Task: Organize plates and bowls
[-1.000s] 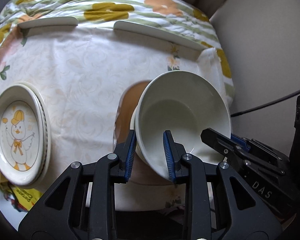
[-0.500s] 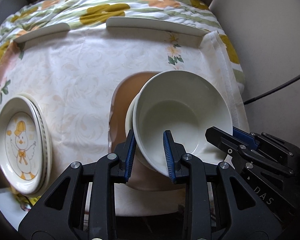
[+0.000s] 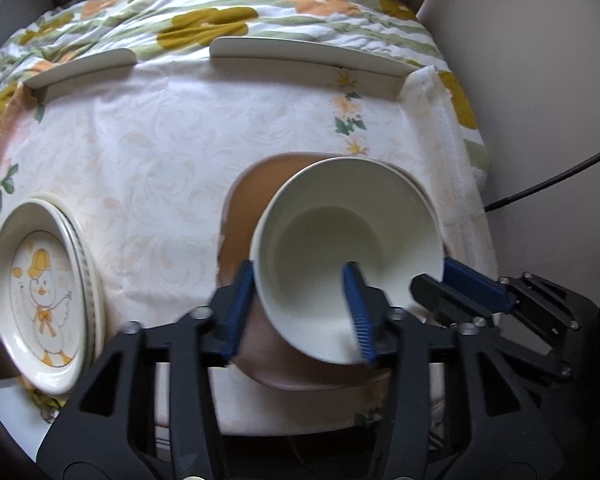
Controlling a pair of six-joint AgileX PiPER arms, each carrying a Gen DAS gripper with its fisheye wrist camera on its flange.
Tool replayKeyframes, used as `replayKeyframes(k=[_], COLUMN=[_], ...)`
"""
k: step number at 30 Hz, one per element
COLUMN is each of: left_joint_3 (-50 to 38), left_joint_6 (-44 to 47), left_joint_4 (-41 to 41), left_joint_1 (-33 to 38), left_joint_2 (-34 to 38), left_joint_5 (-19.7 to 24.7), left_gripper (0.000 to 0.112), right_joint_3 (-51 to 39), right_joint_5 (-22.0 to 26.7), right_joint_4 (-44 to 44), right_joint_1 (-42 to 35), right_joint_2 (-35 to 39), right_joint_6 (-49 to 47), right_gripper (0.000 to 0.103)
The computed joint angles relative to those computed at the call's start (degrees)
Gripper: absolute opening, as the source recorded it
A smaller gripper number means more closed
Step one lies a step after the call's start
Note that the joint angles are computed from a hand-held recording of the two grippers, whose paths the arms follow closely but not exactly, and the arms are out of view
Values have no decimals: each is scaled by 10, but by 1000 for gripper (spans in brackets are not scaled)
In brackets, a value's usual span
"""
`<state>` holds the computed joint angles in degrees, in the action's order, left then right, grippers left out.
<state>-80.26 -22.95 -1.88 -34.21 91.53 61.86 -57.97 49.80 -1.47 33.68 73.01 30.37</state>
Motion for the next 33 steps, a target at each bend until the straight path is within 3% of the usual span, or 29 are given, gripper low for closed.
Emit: replayKeyframes(k=[2, 11, 18, 20, 21, 22, 23, 25, 33], left_joint_3=[-5, -10, -12, -9, -8, -4, 8, 22, 29], left_joint_6=[-6, -18, -44, -74, -98, -121, -141, -140, -10], left_joint_4=[12, 27, 64, 116, 157, 195, 228, 244, 168], left_joint_1=[-10, -19, -30, -54, -72, -89, -103, -108, -29], left_joint_2=[2, -6, -75, -110, -129, -144, -163, -191, -200], left_joint_5=[2, 0, 7, 4, 7, 11, 6, -5, 22], left_gripper=[56, 56, 56, 63, 85, 96, 103, 103, 103], right_joint_3=[0, 7, -9, -19, -26, -29, -29, -36, -78], right_joint_5=[0, -2, 33, 51, 64, 67, 68, 88, 191], right_joint_4=[1, -14, -41, -60, -81, -100, -119, -167, -217], right_joint_1=[1, 14, 41, 57, 72, 85, 98, 131, 161], right_joint_2=[4, -6, -54, -73, -87, -99, -110, -125, -109], right_joint_6=[-3, 1, 36, 58, 81, 100, 119, 171, 234], right_gripper=[20, 20, 20, 36, 68, 97, 102, 102, 102])
